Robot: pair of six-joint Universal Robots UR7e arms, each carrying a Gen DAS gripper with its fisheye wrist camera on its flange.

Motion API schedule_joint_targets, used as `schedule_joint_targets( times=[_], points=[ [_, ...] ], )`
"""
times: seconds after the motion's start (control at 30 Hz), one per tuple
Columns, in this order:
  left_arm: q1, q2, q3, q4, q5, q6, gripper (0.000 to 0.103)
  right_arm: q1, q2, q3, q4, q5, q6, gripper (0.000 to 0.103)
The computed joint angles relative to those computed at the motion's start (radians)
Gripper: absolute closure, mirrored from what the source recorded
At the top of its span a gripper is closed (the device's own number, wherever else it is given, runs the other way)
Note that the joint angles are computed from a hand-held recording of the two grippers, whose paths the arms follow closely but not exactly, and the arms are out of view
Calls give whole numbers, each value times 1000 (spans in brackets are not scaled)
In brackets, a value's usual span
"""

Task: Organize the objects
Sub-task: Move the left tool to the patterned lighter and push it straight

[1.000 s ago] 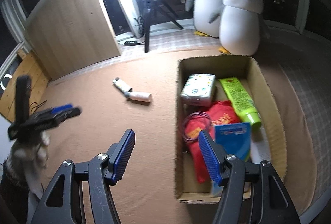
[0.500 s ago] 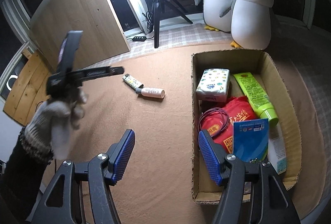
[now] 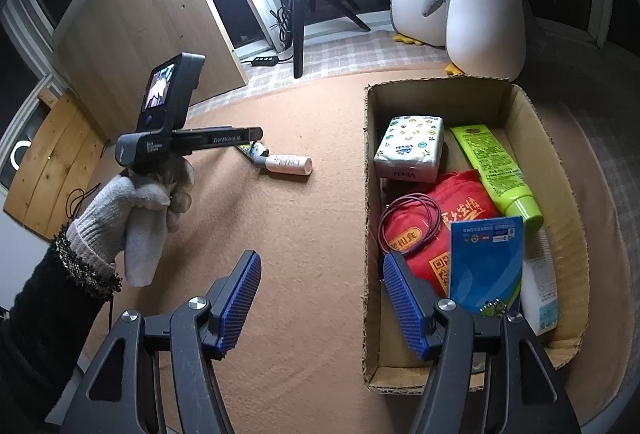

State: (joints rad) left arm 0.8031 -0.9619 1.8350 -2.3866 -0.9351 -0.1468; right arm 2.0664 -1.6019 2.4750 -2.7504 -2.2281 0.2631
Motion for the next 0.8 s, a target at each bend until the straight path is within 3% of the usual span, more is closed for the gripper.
schedule_joint_targets(
  times=[0.5, 0.8],
  points=[
    [-45, -164, 214, -85, -13, 35, 48, -34, 104, -63, -73, 68, -67, 43],
    [-39, -163, 184, -83, -54, 18, 46, -94, 268, -175, -111, 116, -145, 43]
  ],
)
